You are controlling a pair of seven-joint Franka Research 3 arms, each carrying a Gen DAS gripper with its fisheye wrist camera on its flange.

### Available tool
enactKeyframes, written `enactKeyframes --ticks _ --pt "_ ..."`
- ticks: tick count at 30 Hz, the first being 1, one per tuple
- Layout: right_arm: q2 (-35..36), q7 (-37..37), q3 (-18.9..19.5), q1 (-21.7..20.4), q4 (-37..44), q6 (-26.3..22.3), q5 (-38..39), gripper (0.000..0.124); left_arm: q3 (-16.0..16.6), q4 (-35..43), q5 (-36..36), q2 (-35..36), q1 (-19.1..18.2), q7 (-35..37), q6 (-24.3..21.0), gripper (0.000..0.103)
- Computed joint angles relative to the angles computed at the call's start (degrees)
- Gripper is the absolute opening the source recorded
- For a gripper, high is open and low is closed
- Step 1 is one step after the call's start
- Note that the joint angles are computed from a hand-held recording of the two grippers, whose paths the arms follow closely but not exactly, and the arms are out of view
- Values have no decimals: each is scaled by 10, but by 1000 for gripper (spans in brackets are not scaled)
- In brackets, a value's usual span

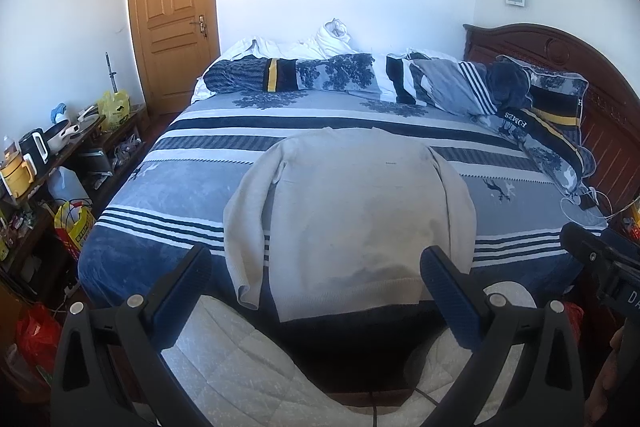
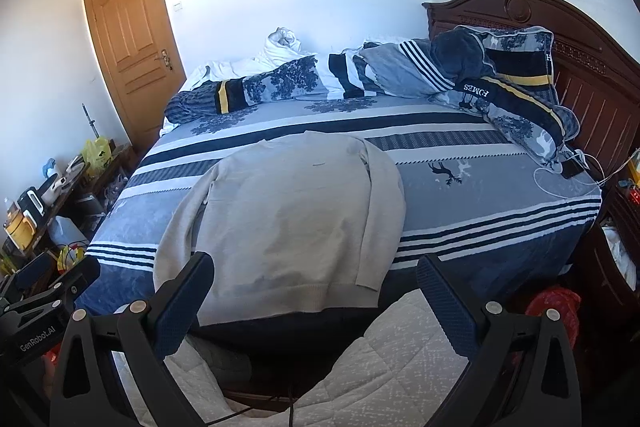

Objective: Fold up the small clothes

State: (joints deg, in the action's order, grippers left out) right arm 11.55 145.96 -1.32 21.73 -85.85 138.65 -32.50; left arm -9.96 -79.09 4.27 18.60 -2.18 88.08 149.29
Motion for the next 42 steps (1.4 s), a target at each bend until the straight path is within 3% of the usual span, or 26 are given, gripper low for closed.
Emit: enactKeyframes --ticks 32,42 --pt "1 -13 0 -2 -1 11 -1 103 4 -18 7 -7 3 -2 1 103" --pt "24 -34 -3 -1 18 10 20 103 7 37 14 33 1 -7 -52 103"
